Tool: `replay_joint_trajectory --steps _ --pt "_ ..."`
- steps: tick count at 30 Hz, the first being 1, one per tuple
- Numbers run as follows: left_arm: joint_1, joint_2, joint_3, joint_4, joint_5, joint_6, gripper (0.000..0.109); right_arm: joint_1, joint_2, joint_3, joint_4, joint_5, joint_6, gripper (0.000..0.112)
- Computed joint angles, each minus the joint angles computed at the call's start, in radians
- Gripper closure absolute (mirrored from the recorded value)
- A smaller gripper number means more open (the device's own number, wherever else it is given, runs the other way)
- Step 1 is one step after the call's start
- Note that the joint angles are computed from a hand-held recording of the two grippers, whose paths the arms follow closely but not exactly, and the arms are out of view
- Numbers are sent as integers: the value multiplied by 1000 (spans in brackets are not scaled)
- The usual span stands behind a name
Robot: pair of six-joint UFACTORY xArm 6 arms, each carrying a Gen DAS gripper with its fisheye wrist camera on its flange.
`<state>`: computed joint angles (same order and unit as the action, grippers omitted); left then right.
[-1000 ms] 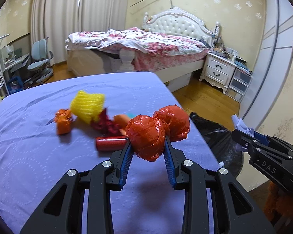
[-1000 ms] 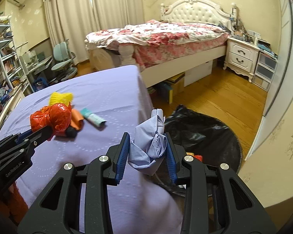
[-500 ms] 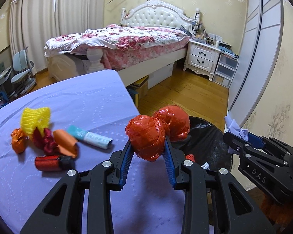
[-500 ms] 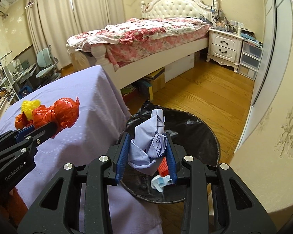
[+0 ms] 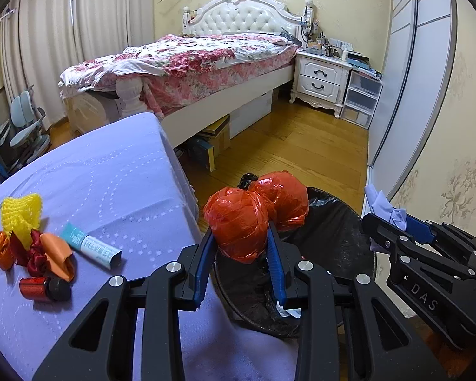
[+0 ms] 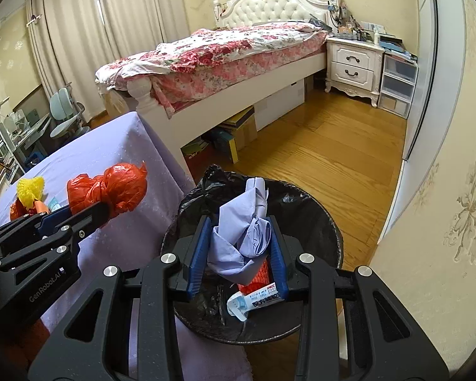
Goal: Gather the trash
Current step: 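Open the right gripper over the bin while left releases the orange bag into it, then move both grippers back over the trash pile on the table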
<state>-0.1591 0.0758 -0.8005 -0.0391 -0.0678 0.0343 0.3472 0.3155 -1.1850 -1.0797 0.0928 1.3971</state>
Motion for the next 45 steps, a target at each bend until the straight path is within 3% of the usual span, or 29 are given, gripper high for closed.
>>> replay_joint_trajectory --steps 3,6,8,11,15,18,28,38,45 --pt "25 16 -19 200 11 -175 75 -12 3 1 -17 -5 19 78" --pt "25 30 -36 236 32 -210 73 -19 5 0 -22 -10 27 77" --pt "33 33 -42 298 40 -267 59 -24 5 -2 -52 -9 56 75" --pt "65 26 -42 495 25 -449 39 -27 -2 -4 -123 10 133 63" --pt "107 20 -64 795 34 -715 35 -28 -11 2 -138 19 153 59" --pt "122 8 -63 896 44 -809 33 -23 -20 9 -152 25 173 54" --pt "193 -64 13 885 55 -795 33 25 -14 6 -78 16 100 51" --pt "301 -138 97 880 66 -800 33 117 16 -27 78 11 -63 51" --pt "349 -128 95 753 86 -723 33 175 50 -66 207 22 -203 51"
